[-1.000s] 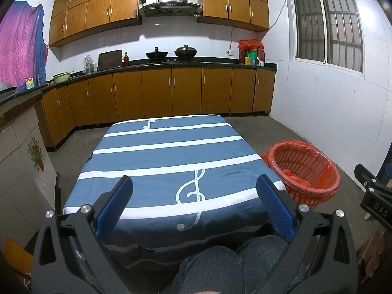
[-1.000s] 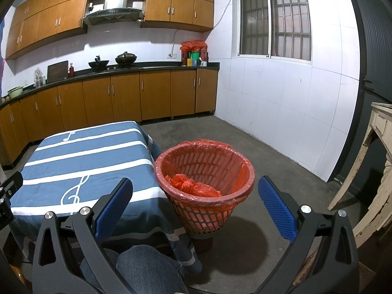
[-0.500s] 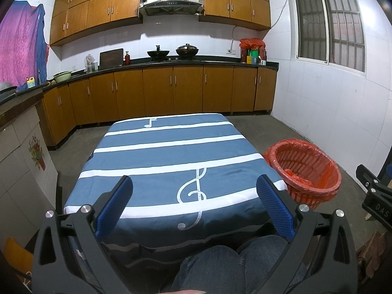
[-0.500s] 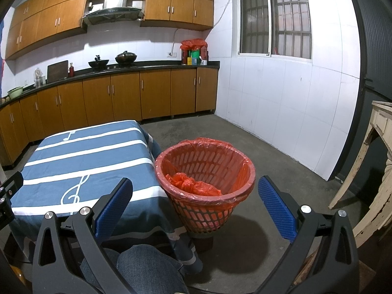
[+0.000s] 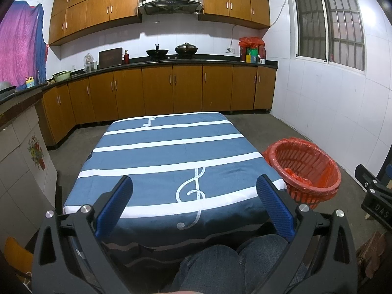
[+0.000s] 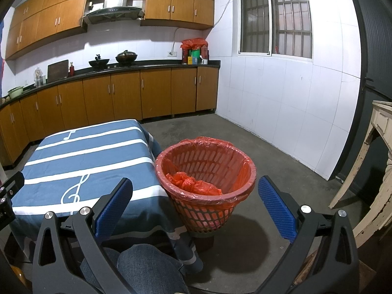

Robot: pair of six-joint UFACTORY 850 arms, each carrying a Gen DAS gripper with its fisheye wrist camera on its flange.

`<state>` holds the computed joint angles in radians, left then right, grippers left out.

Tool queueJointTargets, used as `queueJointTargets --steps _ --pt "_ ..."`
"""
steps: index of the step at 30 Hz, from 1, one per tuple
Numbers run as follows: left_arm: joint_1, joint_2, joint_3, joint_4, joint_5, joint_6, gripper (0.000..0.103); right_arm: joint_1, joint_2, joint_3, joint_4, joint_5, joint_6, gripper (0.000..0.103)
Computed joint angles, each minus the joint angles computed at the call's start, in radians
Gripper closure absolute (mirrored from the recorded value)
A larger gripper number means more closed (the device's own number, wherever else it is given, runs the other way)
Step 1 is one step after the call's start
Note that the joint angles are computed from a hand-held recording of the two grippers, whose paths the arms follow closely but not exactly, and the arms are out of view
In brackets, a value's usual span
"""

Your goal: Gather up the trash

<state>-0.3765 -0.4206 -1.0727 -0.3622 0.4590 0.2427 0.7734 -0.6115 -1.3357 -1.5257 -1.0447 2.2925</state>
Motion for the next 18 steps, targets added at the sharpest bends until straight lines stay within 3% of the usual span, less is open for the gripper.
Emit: queueJointTargets --steps 18 --pt "0.008 -0.001 -0.008 0.019 -0.018 -0.008 0.004 -0.003 0.005 0.003 0.001 0.004 -0.002 0.002"
